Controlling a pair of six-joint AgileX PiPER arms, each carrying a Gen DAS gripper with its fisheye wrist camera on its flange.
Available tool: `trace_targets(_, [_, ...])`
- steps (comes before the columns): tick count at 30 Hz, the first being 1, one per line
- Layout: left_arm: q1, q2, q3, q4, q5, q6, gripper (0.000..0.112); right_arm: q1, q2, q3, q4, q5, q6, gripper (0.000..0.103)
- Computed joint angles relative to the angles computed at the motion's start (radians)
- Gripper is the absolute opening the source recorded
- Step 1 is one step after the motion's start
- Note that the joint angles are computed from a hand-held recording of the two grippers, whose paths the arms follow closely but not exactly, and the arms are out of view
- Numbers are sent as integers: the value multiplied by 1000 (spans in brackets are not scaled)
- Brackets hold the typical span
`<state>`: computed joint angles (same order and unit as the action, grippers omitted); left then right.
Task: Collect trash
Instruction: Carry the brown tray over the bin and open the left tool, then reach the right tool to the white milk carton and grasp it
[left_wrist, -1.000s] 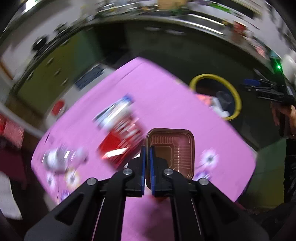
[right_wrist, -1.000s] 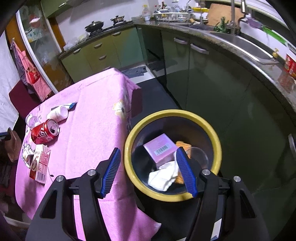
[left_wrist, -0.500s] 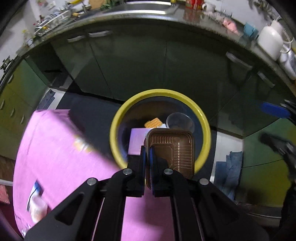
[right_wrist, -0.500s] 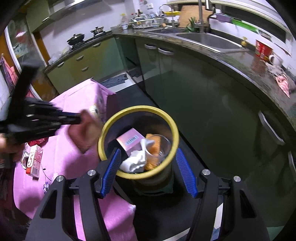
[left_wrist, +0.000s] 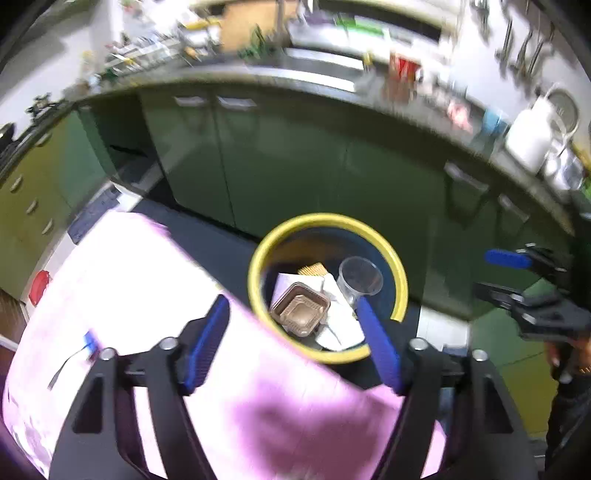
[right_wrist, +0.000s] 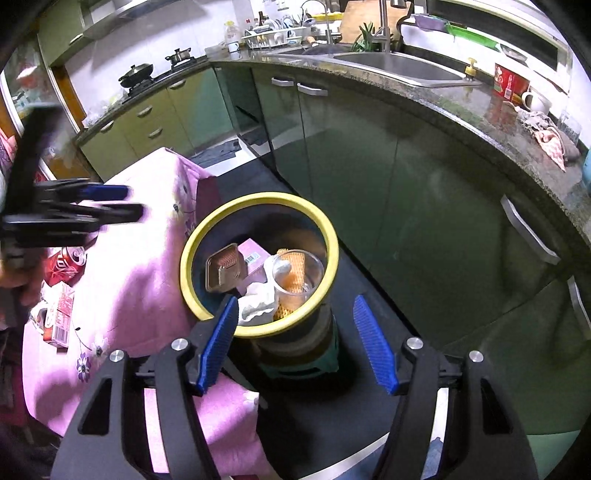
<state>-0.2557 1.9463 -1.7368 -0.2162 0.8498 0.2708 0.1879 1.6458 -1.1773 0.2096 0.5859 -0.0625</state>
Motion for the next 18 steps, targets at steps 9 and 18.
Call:
trace_targets(9, [497,-615,723,-438,-301,403,92,215,89,-172,-77,106,117,74])
trace_targets(18, [1074,-818,988,-612,-283,670,93,543,434,-732,42,368,164,78])
